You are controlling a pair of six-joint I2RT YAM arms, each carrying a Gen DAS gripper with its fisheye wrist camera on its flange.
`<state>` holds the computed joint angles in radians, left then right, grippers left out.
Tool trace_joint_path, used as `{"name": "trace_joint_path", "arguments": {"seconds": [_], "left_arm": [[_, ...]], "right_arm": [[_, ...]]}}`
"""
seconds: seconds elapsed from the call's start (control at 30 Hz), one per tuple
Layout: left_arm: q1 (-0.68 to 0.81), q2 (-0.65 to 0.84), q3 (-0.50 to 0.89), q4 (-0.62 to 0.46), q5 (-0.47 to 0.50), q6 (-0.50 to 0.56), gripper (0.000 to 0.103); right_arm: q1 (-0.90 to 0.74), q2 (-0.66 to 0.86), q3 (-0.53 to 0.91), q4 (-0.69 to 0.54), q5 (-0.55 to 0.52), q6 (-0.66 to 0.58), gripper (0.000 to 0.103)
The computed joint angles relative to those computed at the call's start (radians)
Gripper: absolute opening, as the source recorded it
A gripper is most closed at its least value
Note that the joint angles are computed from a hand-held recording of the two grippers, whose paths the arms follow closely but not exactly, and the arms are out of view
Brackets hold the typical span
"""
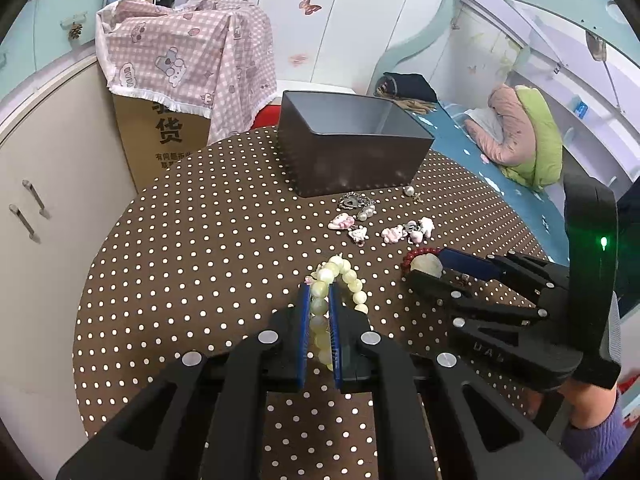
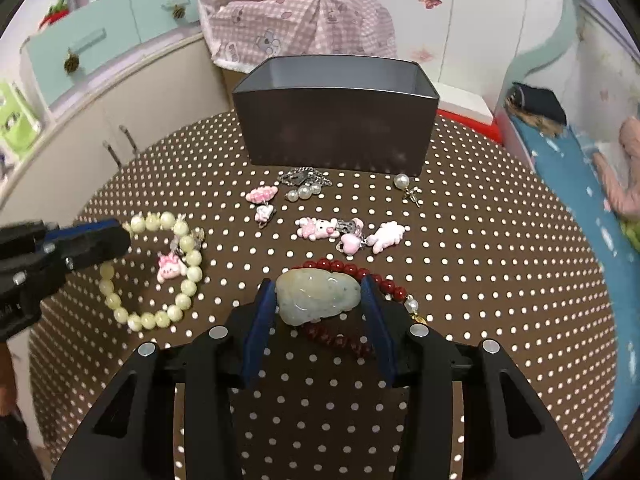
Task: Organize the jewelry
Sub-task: 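Lift the cream bracelet with the left gripper while the right gripper grasps the jade pendant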
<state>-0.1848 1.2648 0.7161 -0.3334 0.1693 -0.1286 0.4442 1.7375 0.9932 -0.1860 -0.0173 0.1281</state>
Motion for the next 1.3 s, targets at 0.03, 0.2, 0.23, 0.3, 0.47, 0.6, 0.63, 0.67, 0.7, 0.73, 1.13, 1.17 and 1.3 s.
{"name": "trace_joint_path", "arguments": {"seconds": [0.03,0.2,0.23,0.3,0.47,0.6,0.63,0.67,0.7,0.73,1.13,1.17,1.3], "left_arm": [[0.000,0.001,0.000,0.001,0.001,-0.002,0.008],[-0.002,-0.019,-0.001,-0.008,0.009,-0.002,0.008],[-0.004,-0.022,-0.001,-0.010,0.012,-0.004,0.008],[-0.002,-0.024,0.001,-0.013,0.018,-0.003,0.008],[-0.008,-0.035,0.001,-0.025,0.020,-0.003,0.008],[-0.015,-0.044,0.004,-0.033,0.020,-0.001,0.008],[-0.015,-0.047,0.002,-0.032,0.023,-0.001,0.008],[-0.016,-0.046,0.001,-0.030,0.026,-0.002,0.008],[-0.020,-0.045,0.003,-0.030,0.027,-0.005,0.008],[-0.025,-0.048,0.002,-0.029,0.027,-0.008,0.008],[-0.074,-0.049,0.001,-0.024,0.005,-0.031,0.008],[-0.077,-0.048,0.001,-0.024,0.003,-0.033,0.008],[-0.085,-0.046,0.002,-0.022,-0.001,-0.038,0.008]], "right_arm": [[-0.001,0.000,0.000,0.004,-0.001,0.002,0.043],[-0.030,-0.047,-0.046,0.027,-0.056,0.018,0.033],[-0.033,-0.050,-0.048,0.025,-0.056,0.018,0.033],[-0.035,-0.058,-0.058,0.028,-0.048,0.024,0.033],[-0.056,-0.101,-0.112,0.056,-0.055,0.075,0.033],[-0.085,-0.158,-0.191,0.095,-0.074,0.102,0.033],[-0.095,-0.176,-0.212,0.100,-0.084,0.108,0.033],[-0.096,-0.190,-0.228,0.105,-0.082,0.114,0.033],[-0.103,-0.210,-0.249,0.115,-0.084,0.114,0.029],[-0.110,-0.228,-0.264,0.117,-0.090,0.112,0.028],[-0.197,-0.334,-0.373,0.156,-0.127,0.169,0.026],[-0.184,-0.337,-0.365,0.149,-0.112,0.164,0.026],[-0.121,-0.291,-0.301,0.125,-0.051,0.192,0.044]]}}
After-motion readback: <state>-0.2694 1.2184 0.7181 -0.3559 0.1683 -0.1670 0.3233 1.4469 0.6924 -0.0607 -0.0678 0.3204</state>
